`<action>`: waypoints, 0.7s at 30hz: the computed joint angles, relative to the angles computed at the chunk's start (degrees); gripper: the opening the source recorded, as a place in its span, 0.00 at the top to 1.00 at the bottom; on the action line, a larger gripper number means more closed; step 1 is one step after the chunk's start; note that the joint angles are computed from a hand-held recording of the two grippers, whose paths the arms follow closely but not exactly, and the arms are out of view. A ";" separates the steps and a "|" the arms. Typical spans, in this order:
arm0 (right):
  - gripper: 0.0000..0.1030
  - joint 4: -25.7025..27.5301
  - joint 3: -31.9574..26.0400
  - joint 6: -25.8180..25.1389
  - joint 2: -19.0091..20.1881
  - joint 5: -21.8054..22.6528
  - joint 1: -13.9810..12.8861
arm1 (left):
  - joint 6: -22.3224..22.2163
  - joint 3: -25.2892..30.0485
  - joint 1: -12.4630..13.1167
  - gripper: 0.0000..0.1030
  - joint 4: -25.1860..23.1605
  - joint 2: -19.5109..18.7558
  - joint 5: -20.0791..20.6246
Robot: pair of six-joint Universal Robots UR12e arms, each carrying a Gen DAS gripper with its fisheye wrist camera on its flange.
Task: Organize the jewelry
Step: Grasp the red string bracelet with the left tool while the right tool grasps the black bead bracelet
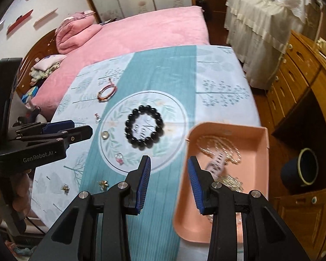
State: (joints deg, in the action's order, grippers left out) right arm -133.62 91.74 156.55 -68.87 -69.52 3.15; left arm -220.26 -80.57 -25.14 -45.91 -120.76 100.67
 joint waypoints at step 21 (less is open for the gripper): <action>0.70 8.05 -18.63 4.84 15.23 -7.90 7.38 | 28.91 5.28 7.95 0.51 -2.90 -5.98 -4.48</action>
State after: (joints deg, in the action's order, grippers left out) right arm -125.57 73.10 161.39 -53.63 -77.41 10.53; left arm -191.35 -75.28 -17.19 -48.81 -126.74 96.20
